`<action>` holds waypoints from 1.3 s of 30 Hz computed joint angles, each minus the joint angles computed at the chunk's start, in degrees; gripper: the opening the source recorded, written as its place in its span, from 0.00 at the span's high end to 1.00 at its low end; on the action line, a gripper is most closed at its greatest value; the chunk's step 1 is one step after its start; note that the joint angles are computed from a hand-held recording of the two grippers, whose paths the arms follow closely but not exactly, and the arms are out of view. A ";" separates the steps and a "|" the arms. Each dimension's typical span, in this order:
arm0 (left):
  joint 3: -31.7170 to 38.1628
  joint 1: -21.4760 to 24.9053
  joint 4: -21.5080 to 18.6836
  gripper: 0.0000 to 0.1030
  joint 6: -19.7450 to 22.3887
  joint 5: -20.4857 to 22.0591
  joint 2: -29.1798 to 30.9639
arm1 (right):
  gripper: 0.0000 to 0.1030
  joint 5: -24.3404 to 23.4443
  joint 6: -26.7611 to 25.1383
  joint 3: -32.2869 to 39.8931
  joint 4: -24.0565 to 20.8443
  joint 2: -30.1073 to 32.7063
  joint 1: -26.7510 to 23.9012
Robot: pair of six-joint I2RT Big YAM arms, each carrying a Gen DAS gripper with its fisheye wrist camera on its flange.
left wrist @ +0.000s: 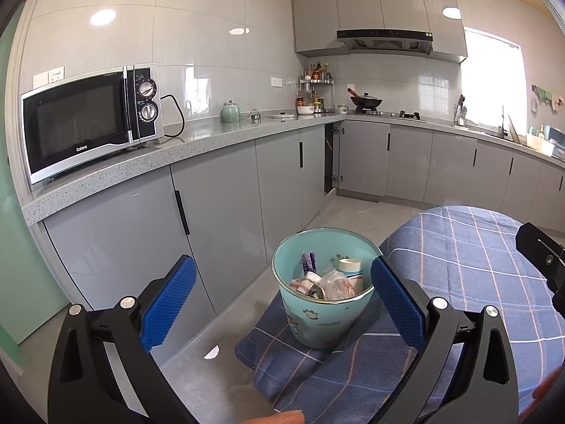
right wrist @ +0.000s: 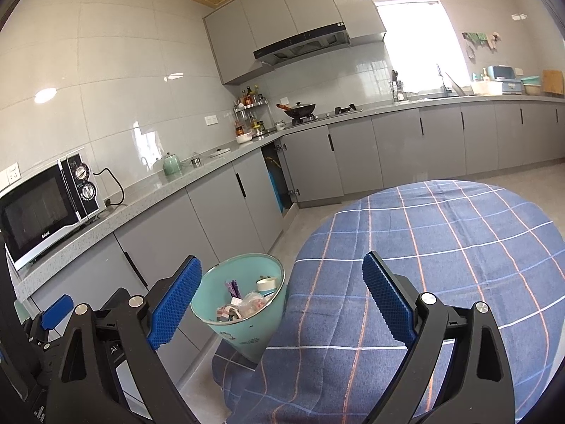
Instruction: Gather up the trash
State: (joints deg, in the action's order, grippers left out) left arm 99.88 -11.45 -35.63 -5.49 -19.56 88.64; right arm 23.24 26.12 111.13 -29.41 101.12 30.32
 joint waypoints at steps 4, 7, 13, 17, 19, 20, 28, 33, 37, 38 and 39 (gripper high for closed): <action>-0.08 0.03 0.07 0.06 0.11 0.16 -0.09 | 0.11 0.23 0.08 0.43 -0.18 0.30 0.20; -0.06 0.06 0.06 0.06 0.05 0.27 -0.09 | 0.11 0.30 0.04 0.61 -0.30 0.41 0.28; -0.04 0.04 0.08 0.06 0.06 0.26 -0.08 | 0.11 0.36 0.27 0.73 -0.42 0.51 0.33; -0.06 0.02 0.07 0.06 -0.01 0.19 -0.10 | 0.11 0.47 0.23 0.61 -0.31 0.44 0.44; -0.01 0.07 0.10 0.06 0.01 0.36 -0.08 | 0.11 0.51 0.15 0.34 -0.10 0.26 0.43; 0.05 0.09 0.07 0.06 0.00 0.42 -0.07 | 0.11 0.53 0.16 0.29 -0.03 0.24 0.45; 0.08 0.05 0.02 0.06 -0.12 0.48 -0.07 | 0.11 0.51 0.13 0.15 0.05 0.16 0.42; 0.08 0.03 -0.04 0.06 -0.18 0.59 -0.08 | 0.11 0.42 0.27 -0.15 0.00 -0.03 0.43; 0.07 0.04 -0.02 0.06 -0.26 0.58 -0.08 | 0.11 0.54 0.33 -0.14 0.07 -0.02 0.47; -0.01 0.09 0.02 0.06 -0.20 0.65 -0.14 | 0.11 0.66 0.33 -0.15 0.11 -0.03 0.50; 0.01 0.03 0.02 0.06 -0.17 0.60 -0.13 | 0.11 0.71 0.35 -0.27 0.21 -0.10 0.52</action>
